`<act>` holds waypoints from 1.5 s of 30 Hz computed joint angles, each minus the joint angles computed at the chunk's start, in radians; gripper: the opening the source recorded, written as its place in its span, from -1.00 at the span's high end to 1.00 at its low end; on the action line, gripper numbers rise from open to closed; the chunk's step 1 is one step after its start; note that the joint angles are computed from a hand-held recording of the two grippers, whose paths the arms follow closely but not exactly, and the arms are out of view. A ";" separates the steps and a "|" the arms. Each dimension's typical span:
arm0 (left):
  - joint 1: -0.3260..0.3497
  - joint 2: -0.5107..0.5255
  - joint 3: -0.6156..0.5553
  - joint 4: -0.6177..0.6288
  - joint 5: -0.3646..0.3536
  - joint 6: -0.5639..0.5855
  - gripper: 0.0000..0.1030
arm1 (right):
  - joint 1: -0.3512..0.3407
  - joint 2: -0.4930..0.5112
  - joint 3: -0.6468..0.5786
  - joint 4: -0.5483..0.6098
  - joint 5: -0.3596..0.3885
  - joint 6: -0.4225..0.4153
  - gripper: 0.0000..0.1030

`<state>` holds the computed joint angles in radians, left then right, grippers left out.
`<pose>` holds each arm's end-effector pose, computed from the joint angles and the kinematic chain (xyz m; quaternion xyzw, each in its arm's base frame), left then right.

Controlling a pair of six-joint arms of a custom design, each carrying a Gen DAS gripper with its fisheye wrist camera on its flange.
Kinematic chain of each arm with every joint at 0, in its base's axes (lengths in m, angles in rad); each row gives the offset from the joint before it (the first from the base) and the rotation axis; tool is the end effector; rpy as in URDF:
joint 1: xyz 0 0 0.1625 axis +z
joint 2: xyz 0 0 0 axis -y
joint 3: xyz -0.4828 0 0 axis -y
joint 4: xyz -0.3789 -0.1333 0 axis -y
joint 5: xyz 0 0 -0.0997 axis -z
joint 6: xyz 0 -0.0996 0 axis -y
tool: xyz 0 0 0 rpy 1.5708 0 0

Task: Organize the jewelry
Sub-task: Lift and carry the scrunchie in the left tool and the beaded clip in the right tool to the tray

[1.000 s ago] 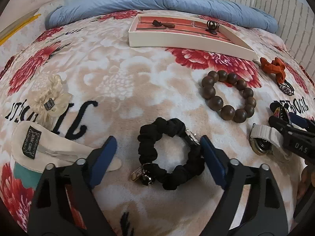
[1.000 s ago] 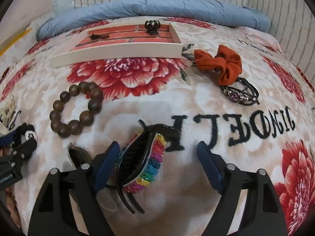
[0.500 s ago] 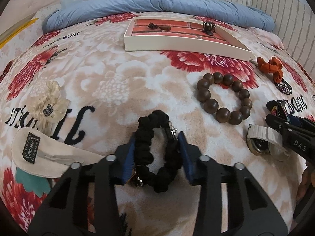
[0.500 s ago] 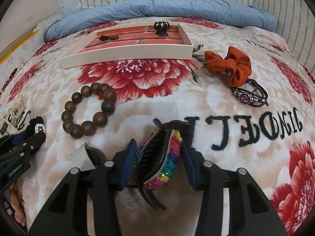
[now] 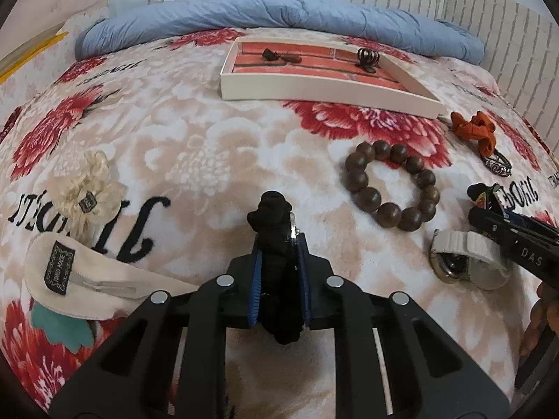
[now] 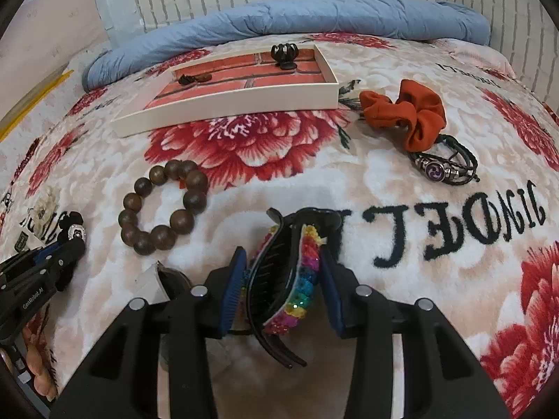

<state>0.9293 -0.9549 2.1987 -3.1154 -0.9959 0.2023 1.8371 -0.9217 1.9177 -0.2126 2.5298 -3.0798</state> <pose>-0.1613 -0.5293 0.1475 0.3495 0.8824 -0.2013 0.2423 0.1731 -0.4379 0.1181 -0.0924 -0.8331 0.4054 0.3647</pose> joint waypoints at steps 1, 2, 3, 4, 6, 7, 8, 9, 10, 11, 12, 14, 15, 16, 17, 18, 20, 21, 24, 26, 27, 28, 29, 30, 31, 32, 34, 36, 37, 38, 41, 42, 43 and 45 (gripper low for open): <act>0.001 0.000 -0.002 -0.005 -0.005 0.001 0.69 | -0.003 -0.009 0.007 -0.009 -0.010 0.000 0.20; 0.001 -0.001 -0.003 -0.007 -0.009 0.002 0.69 | -0.006 -0.016 0.013 -0.014 -0.019 0.000 0.20; 0.002 -0.001 -0.006 -0.010 -0.014 0.003 0.69 | -0.011 -0.026 0.021 -0.021 -0.034 0.002 0.21; 0.004 0.000 -0.010 -0.012 -0.017 0.003 0.69 | -0.016 -0.034 0.028 -0.028 -0.045 0.004 0.21; 0.006 0.003 -0.018 -0.015 -0.021 0.003 0.69 | -0.026 -0.053 0.045 -0.048 -0.070 0.005 0.21; 0.006 0.005 -0.022 -0.018 -0.024 0.004 0.69 | -0.030 -0.061 0.051 -0.057 -0.080 0.001 0.21; 0.006 0.006 -0.025 -0.022 -0.026 0.006 0.69 | -0.034 -0.069 0.059 -0.070 -0.092 -0.004 0.21; 0.005 0.007 -0.029 -0.027 -0.029 0.009 0.69 | -0.037 -0.078 0.068 -0.090 -0.107 -0.018 0.21; 0.003 0.009 -0.032 -0.036 -0.030 0.015 0.69 | -0.038 -0.083 0.072 -0.104 -0.110 -0.030 0.21; 0.000 0.013 -0.036 -0.050 -0.030 0.023 0.69 | -0.037 -0.084 0.072 -0.111 -0.108 -0.039 0.21; -0.002 0.015 -0.040 -0.058 -0.030 0.028 0.69 | -0.038 -0.090 0.076 -0.131 -0.112 -0.059 0.21; -0.006 0.021 -0.053 -0.067 -0.034 0.035 0.69 | -0.040 -0.099 0.080 -0.156 -0.121 -0.087 0.21; -0.008 0.026 -0.064 -0.071 -0.035 0.039 0.69 | -0.042 -0.108 0.084 -0.177 -0.134 -0.112 0.21; -0.011 0.034 -0.076 -0.076 -0.033 0.044 0.69 | -0.044 -0.116 0.084 -0.193 -0.146 -0.138 0.21; -0.014 0.043 -0.092 -0.084 -0.030 0.049 0.69 | -0.044 -0.119 0.078 -0.196 -0.147 -0.153 0.21; -0.016 0.052 -0.108 -0.091 -0.029 0.053 0.69 | -0.046 -0.121 0.066 -0.197 -0.149 -0.179 0.21; -0.019 0.068 -0.140 -0.095 -0.032 0.054 0.69 | -0.051 -0.129 0.053 -0.210 -0.163 -0.217 0.21; -0.020 0.083 -0.168 -0.099 -0.040 0.052 0.69 | -0.056 -0.134 0.043 -0.218 -0.172 -0.240 0.21; -0.023 0.124 -0.238 -0.105 -0.046 0.056 0.69 | -0.073 -0.142 0.005 -0.223 -0.198 -0.294 0.21; -0.025 0.153 -0.285 -0.110 -0.048 0.062 0.69 | -0.086 -0.144 -0.027 -0.219 -0.221 -0.323 0.21; -0.029 0.175 -0.318 -0.121 -0.039 0.070 0.69 | -0.091 -0.143 -0.046 -0.218 -0.232 -0.339 0.21; -0.031 0.196 -0.348 -0.135 -0.031 0.078 0.69 | -0.096 -0.140 -0.069 -0.213 -0.242 -0.356 0.21; -0.032 0.216 -0.383 -0.143 -0.028 0.084 0.69 | -0.102 -0.135 -0.098 -0.207 -0.250 -0.378 0.21; -0.030 0.230 -0.413 -0.141 -0.031 0.084 0.69 | -0.104 -0.129 -0.118 -0.206 -0.252 -0.398 0.21; -0.028 0.249 -0.451 -0.135 -0.036 0.084 0.69 | -0.106 -0.121 -0.139 -0.204 -0.254 -0.418 0.21; -0.028 0.261 -0.473 -0.135 -0.034 0.087 0.69 | -0.111 -0.110 -0.167 -0.200 -0.257 -0.444 0.21; -0.024 0.302 -0.550 -0.139 -0.023 0.107 0.69 | -0.124 -0.087 -0.222 -0.185 -0.271 -0.486 0.21; -0.020 0.341 -0.622 -0.120 -0.017 0.141 0.69 | -0.140 -0.067 -0.277 -0.167 -0.283 -0.513 0.21; -0.018 0.359 -0.650 -0.124 -0.014 0.157 0.69 | -0.147 -0.061 -0.294 -0.159 -0.286 -0.519 0.21; -0.016 0.375 -0.677 -0.126 -0.013 0.168 0.69 | -0.153 -0.054 -0.312 -0.153 -0.287 -0.527 0.21; -0.004 0.431 -0.758 -0.123 -0.012 0.200 0.69 | -0.175 -0.020 -0.379 -0.117 -0.289 -0.538 0.21; -0.001 0.443 -0.765 -0.127 -0.007 0.209 0.69 | -0.183 -0.006 -0.401 -0.111 -0.287 -0.550 0.21; 0.005 0.455 -0.779 -0.123 -0.006 0.215 0.69 | -0.188 0.003 -0.413 -0.111 -0.287 -0.558 0.21; 0.020 0.474 -0.798 -0.096 -0.017 0.224 0.69 | -0.201 0.017 -0.429 -0.104 -0.291 -0.542 0.21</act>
<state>0.9489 -0.4805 1.4005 -3.2112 -1.0128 0.4263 1.6358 -0.9043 1.4883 -0.3165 2.2386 -3.6214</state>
